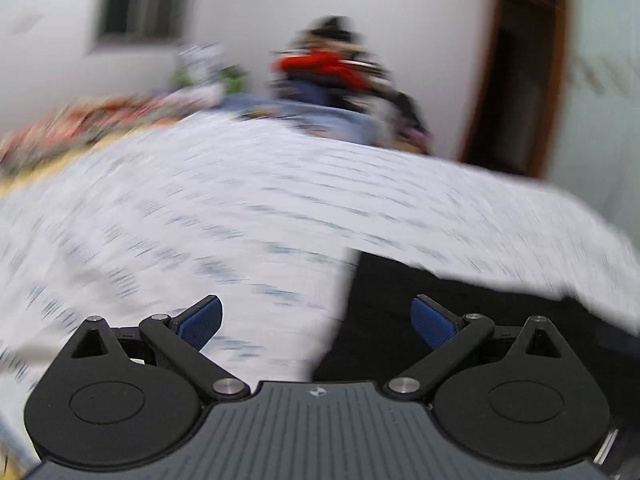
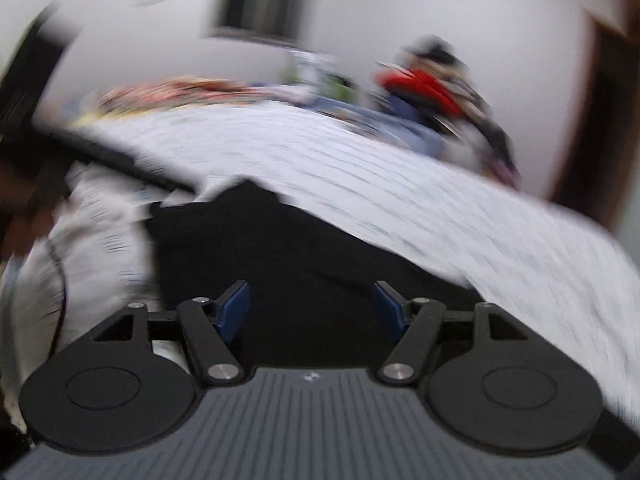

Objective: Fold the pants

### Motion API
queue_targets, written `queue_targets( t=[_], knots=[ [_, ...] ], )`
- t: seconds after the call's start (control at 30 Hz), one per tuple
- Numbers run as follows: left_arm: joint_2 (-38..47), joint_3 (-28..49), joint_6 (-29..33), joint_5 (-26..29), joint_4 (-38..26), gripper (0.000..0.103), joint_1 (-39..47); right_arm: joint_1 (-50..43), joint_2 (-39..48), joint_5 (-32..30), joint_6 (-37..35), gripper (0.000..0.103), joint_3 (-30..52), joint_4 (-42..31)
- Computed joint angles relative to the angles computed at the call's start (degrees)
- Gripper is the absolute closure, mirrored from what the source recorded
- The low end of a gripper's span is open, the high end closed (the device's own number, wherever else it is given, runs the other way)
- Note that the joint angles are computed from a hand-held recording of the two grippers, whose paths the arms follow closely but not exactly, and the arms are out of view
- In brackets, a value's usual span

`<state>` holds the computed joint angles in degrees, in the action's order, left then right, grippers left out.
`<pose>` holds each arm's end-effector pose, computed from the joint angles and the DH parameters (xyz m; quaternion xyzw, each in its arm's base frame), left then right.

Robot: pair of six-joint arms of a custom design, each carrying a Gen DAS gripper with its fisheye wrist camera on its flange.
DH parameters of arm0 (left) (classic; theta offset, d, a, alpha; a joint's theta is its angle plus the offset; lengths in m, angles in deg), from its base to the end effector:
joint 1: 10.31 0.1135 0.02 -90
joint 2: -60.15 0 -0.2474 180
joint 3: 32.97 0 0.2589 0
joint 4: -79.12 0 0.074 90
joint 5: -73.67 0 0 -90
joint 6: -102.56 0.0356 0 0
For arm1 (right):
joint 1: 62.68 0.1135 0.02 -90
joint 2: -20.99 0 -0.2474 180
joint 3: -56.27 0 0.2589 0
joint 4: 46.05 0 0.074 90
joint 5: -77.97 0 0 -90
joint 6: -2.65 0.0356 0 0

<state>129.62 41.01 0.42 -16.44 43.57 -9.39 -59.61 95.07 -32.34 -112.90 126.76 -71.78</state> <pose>0.2852 0.0046 0.3090 -0.0995 0.8648 -0.0473 0.4898 0.3031 0.0286 0.2826 -0.2963 0.8012 0.0523 0.5173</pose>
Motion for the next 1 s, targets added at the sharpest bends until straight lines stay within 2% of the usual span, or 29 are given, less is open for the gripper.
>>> queue_targets(
  t=[0.07,0.13,0.17,0.3,0.43,0.47,0.5,0.53,0.57,0.6,0.63,0.73,0.87,0.93,1.0],
  knots=[
    [1.16,2.58,-3.65,2.01,-3.21,0.002,4.52,8.77,-2.18,5.75,-5.89,0.036,-1.39,1.62],
    [1.88,3.84,-3.74,5.68,-5.06,0.002,9.20,17.06,-3.50,12.94,-12.96,0.036,-3.65,5.41],
    [2.08,4.12,-3.76,7.93,-5.93,0.002,10.91,20.04,-1.47,16.16,-16.68,0.037,-3.84,8.61],
    [3.71,6.04,-3.10,22.18,-10.76,0.002,15.23,26.90,5.47,28.00,-29.08,0.037,-4.20,17.33],
    [6.78,7.44,-5.00,32.25,-13.77,0.002,14.91,28.57,9.23,30.95,-32.79,0.042,-4.01,20.05],
    [7.89,7.91,-5.95,34.17,-14.68,0.002,14.60,28.42,9.03,30.84,-33.49,0.054,-4.83,21.32],
    [8.55,7.80,-7.01,36.14,-15.24,0.002,14.51,28.65,9.32,31.33,-33.74,0.078,-5.31,22.68],
    [9.50,7.90,-8.62,37.86,-15.32,0.002,14.51,28.65,9.45,31.84,-34.58,0.091,-5.96,24.09],
    [10.47,7.78,-10.38,39.51,-15.02,0.002,14.96,29.44,11.25,32.70,-34.88,0.096,-6.09,26.81],
    [11.32,7.65,-12.59,40.96,-14.29,0.002,15.30,28.76,11.12,31.32,-34.40,0.096,-6.94,28.49],
    [12.00,7.26,-15.16,42.33,-12.78,0.002,15.60,28.12,9.99,29.85,-32.25,0.096,-6.90,27.08],
    [14.03,6.75,-23.68,44.82,-7.56,0.000,15.95,25.34,8.24,24.06,-22.52,0.097,-3.84,20.41],
    [17.74,9.23,-29.95,50.62,-5.57,0.000,15.15,20.60,6.58,16.23,-9.96,0.097,1.77,11.03],
    [18.29,9.01,-33.33,51.00,-2.09,0.000,13.78,18.41,6.34,12.82,-5.45,0.097,3.91,7.91],
    [18.77,8.57,-33.78,49.77,2.43,0.001,12.38,16.82,5.25,10.16,-2.14,0.097,4.43,5.98]
  ],
)
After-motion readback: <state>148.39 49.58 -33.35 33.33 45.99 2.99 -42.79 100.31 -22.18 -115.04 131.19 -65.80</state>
